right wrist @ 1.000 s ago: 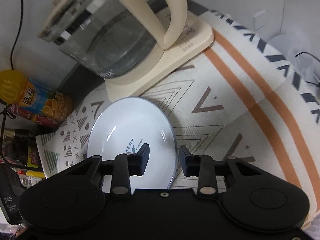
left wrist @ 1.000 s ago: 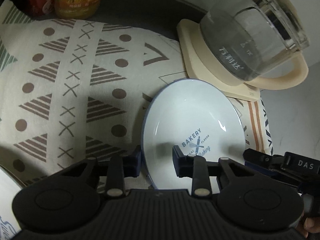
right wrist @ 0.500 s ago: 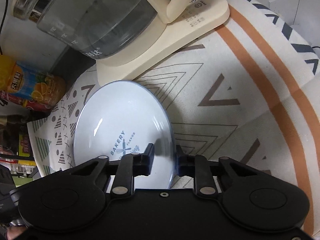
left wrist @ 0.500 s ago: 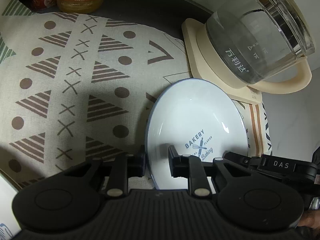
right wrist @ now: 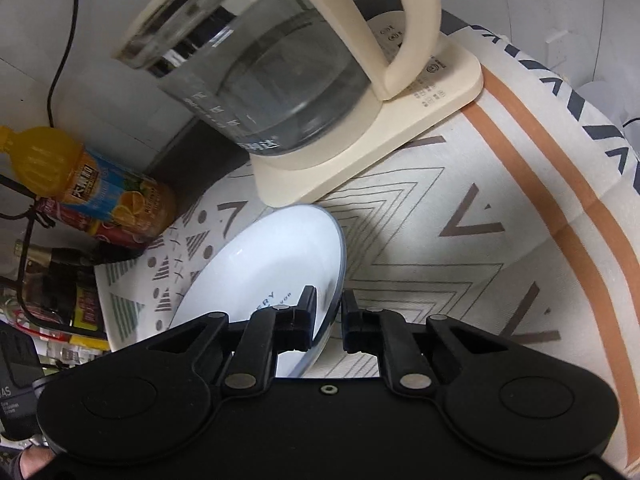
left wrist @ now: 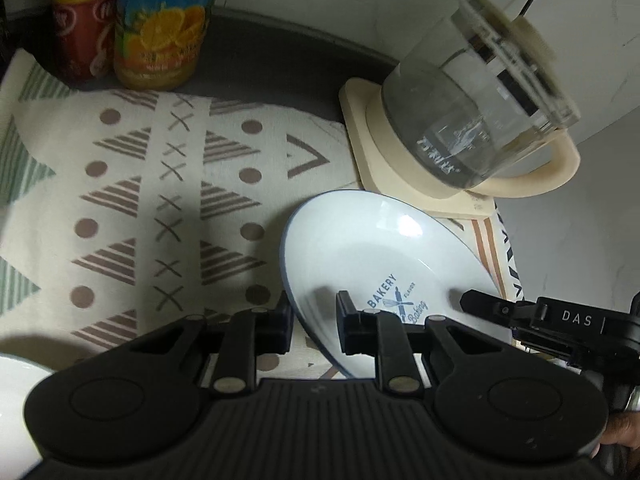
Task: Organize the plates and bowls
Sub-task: 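Close both grippers on the 'BAKERY' plate rim and tilt it up, then carry the 'BAKERY' plate with both grippers over the plate stack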
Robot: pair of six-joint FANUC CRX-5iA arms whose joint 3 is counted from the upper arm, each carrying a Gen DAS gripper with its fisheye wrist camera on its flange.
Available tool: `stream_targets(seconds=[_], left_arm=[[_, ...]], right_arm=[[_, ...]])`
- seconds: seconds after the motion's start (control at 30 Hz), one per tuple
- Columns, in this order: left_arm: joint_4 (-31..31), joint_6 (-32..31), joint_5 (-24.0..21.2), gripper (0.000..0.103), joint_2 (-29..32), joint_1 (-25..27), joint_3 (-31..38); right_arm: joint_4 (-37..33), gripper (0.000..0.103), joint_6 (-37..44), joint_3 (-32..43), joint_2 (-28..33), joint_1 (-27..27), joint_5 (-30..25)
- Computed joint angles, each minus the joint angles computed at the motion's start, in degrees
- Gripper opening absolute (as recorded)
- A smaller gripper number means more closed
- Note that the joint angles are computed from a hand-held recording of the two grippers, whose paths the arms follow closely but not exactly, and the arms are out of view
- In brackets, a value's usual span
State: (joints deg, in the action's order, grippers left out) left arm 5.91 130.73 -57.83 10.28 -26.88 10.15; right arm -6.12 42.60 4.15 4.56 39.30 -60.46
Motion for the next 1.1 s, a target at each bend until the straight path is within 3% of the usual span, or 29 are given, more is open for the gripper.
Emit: stream_targets(seconds=[0.53, 0.7, 1.1], left_arm=[[0.95, -5.59, -1.89, 0.02, -9.47, 4.53, -6.23], [1.45, -7.42, -3.15, 0.02, -12.71, 6.42, -8.71], [4.71, -13.12, -4.8, 0.02, -18.78, 10.42, -15.55]], right_arm=[[8.22, 0.013, -9.0, 0.56, -0.41, 9.14, 2.7], [9.88, 0.013, -11.96, -1.76, -1.36, 12.12, 6.75], [15.62, 0.013, -17.7, -3.0, -1.07, 18.85, 6.59]])
